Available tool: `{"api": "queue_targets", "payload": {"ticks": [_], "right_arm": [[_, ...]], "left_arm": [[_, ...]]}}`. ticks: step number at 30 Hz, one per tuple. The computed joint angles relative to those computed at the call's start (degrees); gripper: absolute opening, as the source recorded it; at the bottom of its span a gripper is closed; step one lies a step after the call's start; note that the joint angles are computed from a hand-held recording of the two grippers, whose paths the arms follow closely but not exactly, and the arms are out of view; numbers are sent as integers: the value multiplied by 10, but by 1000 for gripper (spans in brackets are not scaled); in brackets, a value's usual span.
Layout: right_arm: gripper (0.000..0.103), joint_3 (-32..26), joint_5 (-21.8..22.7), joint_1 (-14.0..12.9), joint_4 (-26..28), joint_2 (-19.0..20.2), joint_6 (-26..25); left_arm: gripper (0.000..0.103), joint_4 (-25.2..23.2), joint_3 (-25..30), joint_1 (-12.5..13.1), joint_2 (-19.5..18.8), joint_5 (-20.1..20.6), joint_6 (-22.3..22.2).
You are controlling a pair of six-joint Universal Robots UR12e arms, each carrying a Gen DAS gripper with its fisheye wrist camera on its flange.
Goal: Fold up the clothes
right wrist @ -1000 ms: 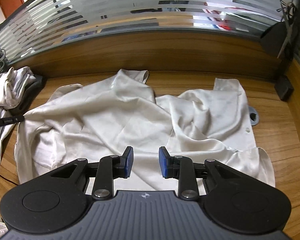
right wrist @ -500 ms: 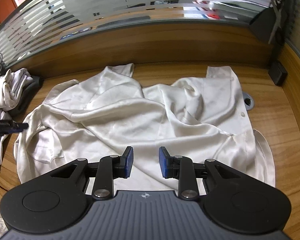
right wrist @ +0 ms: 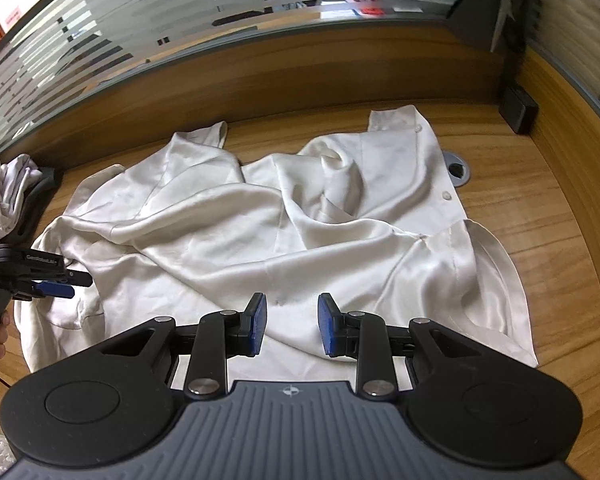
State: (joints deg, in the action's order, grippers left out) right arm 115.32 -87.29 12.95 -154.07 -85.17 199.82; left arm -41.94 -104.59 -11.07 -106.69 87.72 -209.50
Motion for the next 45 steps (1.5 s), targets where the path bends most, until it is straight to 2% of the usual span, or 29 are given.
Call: {"api": "queue_targets", "payload": {"ticks": [1, 2, 4, 5, 11, 14, 15, 18, 19, 21, 23, 26, 27, 30, 38, 42, 45], "right_arm": [[32, 2, 0, -1, -2, -1, 3], [32, 3, 0, -1, -4, -1, 6], [32, 6, 1, -3, -8, -3, 8], [32, 7, 1, -4, -9, -4, 9], [32, 13, 2, -10, -12, -8, 11], [32, 17, 1, -13, -15, -10, 9], [32, 18, 2, -14, -16, -11, 9], [32, 21, 1, -14, -17, -14, 7], [32, 22, 2, -15, -18, -15, 6], [32, 24, 4, -16, -20, -17, 6], [32, 26, 4, -16, -20, -17, 6], [32, 28, 5, -17, -19, -18, 6], [32, 28, 6, -17, -19, -18, 6], [32, 28, 3, -15, -18, -18, 5], [32, 28, -1, -11, -16, -19, 6], [32, 27, -1, -11, -15, -18, 11], [32, 26, -1, -10, -13, -17, 10]], "left_arm": [[48, -11, 4, -3, -2, 9, -2], [36, -16, 5, -4, -3, 13, -6], [19, -10, -2, -4, 0, 11, -13], [4, -3, -7, -4, 3, 6, -13], [2, 54, -39, 0, 23, -9, -7], [2, 84, -58, 3, 45, -20, 34], [2, 98, -68, 7, 56, -36, 56], [2, 116, -97, 33, 89, -134, 100], [2, 118, -105, 39, 100, -156, 119], [2, 103, -119, 49, 122, -197, 185], [2, 68, -126, 55, 138, -229, 253], [3, -27, -126, 60, 150, -258, 330], [4, -46, -125, 56, 152, -243, 345], [12, -42, -131, 43, 155, -193, 366], [38, 68, -131, 34, 141, -143, 322], [38, 89, -108, 25, 110, -103, 302], [38, 98, -97, 16, 89, -77, 306]]}}
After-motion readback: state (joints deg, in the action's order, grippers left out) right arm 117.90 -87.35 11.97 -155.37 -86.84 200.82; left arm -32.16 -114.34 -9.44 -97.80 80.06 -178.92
